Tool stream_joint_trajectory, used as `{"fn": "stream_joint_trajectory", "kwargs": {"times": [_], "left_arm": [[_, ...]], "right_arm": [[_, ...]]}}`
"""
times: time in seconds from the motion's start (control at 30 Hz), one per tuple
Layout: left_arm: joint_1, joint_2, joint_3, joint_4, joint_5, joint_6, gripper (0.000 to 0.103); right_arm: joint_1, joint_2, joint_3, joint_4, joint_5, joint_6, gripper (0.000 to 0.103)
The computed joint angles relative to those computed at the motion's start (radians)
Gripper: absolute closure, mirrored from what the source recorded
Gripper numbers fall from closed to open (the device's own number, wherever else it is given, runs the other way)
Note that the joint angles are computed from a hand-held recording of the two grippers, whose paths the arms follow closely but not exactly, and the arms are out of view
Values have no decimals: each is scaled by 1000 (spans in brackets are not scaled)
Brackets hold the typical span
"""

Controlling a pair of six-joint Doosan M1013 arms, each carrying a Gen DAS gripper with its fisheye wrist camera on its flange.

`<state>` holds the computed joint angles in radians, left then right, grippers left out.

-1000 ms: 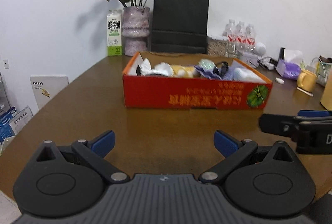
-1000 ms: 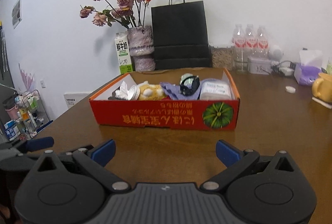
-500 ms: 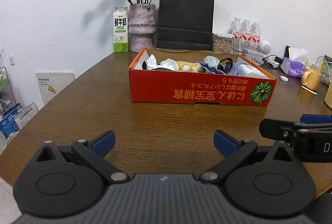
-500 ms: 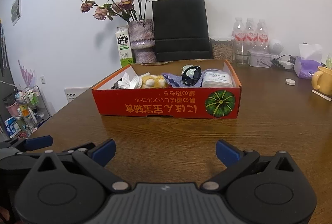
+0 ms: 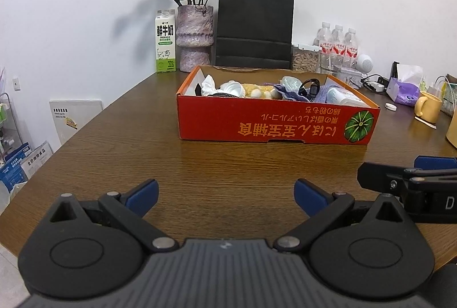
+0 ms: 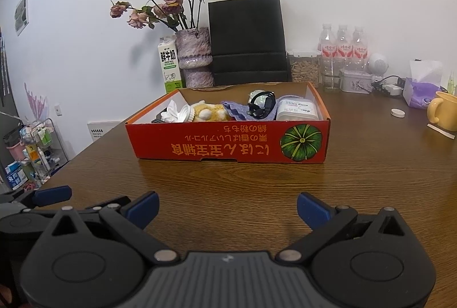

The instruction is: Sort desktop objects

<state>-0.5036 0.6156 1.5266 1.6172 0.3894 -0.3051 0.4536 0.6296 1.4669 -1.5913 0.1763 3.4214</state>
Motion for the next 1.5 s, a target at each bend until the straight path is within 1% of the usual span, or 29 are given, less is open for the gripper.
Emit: {"fn": "stream_joint_trajectory", "kwargs": {"times": [0.27,0.63,0.73,1.5], "left_arm": [[0,-1,2,4,2,-3,0],[0,-2,1,-2,4,3,0],[-1,-3,2,-4,5,5,0],[-1,0,-3,-27,9,37,0]], "right_arm": [[1,-3,5,-44,-4,40,0],[1,-1,4,-66,-1,58,0],[2,0,3,-50,0,41,0],[0,2,0,-49,-1,43,0]]}}
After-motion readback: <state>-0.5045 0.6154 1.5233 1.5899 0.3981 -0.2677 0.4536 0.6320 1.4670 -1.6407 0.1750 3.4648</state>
